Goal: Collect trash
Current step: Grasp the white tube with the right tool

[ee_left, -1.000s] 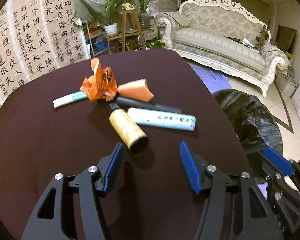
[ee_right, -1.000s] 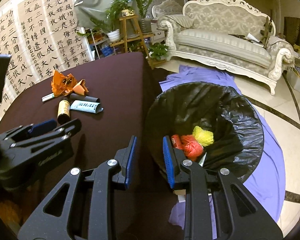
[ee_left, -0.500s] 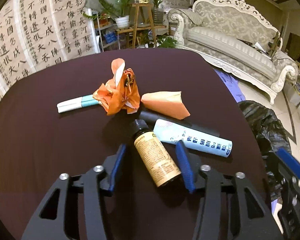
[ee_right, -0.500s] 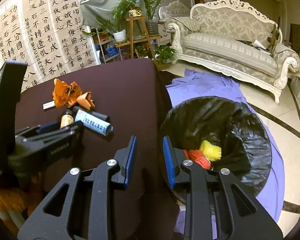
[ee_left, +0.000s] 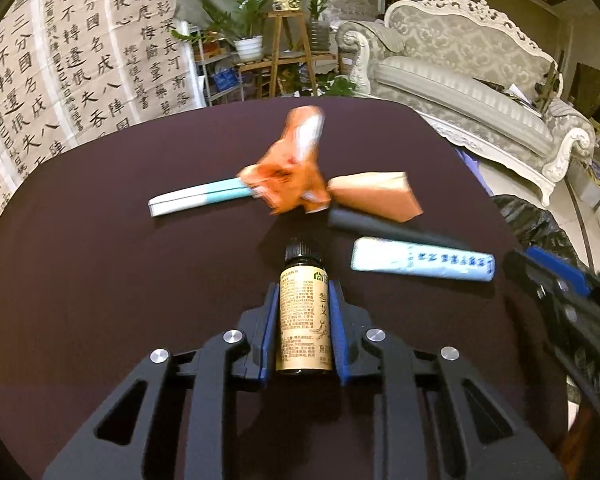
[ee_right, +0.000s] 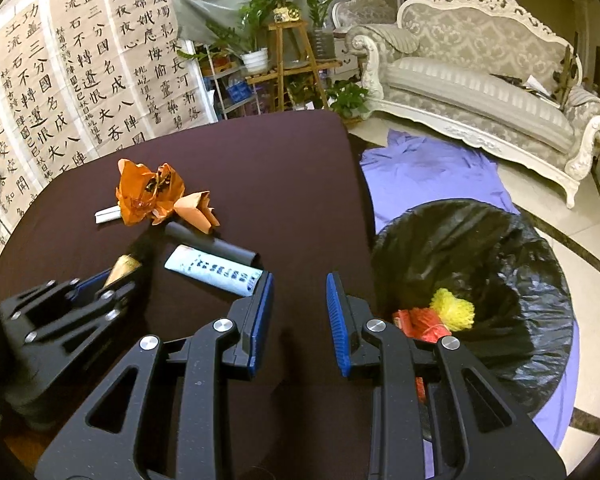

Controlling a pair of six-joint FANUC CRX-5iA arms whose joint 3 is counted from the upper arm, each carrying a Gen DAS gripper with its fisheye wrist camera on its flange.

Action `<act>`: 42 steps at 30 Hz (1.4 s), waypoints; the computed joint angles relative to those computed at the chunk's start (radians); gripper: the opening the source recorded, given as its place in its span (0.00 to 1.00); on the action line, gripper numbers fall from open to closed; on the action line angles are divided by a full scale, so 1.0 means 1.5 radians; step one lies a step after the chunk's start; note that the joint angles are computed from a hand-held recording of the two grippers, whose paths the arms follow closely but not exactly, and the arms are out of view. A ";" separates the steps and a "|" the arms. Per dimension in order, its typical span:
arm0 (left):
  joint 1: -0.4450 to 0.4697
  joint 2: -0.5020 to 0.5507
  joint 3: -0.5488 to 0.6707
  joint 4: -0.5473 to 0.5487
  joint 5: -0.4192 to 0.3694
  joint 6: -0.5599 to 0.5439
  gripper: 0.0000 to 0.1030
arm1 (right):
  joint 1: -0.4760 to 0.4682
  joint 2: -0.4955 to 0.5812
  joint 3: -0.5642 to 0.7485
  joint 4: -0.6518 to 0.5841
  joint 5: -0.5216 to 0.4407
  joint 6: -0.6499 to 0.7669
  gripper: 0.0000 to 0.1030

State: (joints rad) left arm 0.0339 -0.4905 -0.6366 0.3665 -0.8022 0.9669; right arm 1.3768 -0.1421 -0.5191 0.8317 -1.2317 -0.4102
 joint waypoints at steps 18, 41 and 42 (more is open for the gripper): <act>0.216 -0.044 -0.043 0.065 -0.036 -0.131 0.24 | 0.014 0.089 0.103 -0.061 -0.012 0.104 0.41; 0.233 -0.053 -0.060 0.095 -0.028 -0.165 0.24 | 0.019 0.167 0.177 -0.047 0.005 0.143 0.43; 0.234 -0.051 -0.059 0.097 -0.030 -0.166 0.24 | 0.013 0.171 0.182 -0.047 0.007 0.148 0.43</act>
